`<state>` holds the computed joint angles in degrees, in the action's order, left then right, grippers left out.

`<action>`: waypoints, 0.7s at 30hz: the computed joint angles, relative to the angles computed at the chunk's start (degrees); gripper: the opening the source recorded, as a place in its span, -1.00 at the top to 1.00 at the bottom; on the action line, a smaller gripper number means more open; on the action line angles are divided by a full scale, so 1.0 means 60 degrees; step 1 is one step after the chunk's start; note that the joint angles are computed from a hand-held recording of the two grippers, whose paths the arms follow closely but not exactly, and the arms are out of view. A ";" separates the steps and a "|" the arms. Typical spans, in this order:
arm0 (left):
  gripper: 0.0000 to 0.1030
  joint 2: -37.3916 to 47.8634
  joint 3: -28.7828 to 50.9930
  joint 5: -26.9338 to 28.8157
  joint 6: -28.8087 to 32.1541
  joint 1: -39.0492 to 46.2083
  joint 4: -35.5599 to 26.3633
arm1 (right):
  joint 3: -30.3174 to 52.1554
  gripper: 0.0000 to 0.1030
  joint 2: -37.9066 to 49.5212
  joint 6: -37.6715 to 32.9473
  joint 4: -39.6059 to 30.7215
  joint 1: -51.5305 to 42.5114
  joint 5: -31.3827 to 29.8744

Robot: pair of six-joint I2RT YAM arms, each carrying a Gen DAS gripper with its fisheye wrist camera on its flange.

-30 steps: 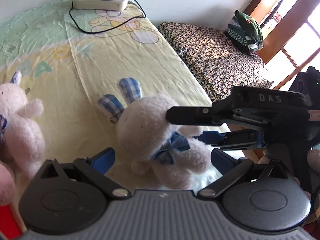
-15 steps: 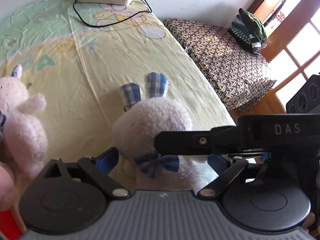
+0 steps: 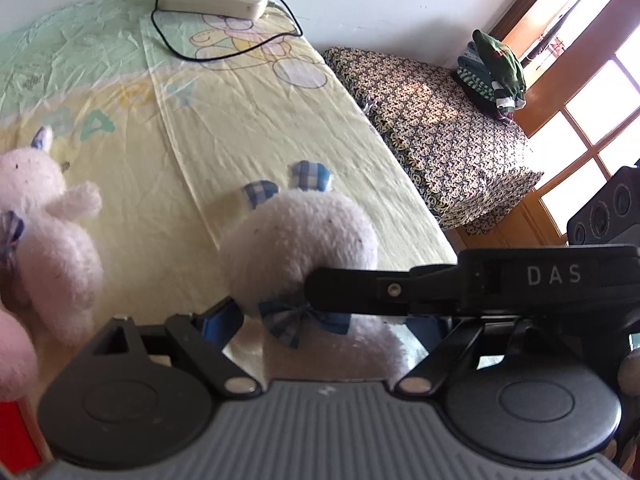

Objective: Organize objects
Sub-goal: 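Lift the white bunny with the right gripper and carry it over the red box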

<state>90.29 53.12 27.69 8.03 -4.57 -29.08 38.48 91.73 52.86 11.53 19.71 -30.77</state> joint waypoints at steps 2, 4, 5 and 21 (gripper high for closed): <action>-0.66 -0.0274 -0.0095 0.0035 0.0024 0.0048 -0.0078 | -0.0091 0.09 -0.0246 -0.0009 -0.0032 0.0075 0.0060; -0.66 -0.0612 -0.0217 0.0029 0.0036 0.0102 -0.0155 | -0.0152 0.09 -0.0503 -0.0041 -0.0100 0.0174 0.0141; -0.66 -0.0795 -0.0268 0.0013 0.0033 0.0121 -0.0200 | -0.0182 0.09 -0.0627 -0.0051 -0.0124 0.0224 0.0171; -0.65 -0.4462 -0.0947 -0.0074 0.0395 0.1759 -0.1463 | 0.0576 0.07 -0.1829 -0.0663 -0.0786 0.1848 0.0722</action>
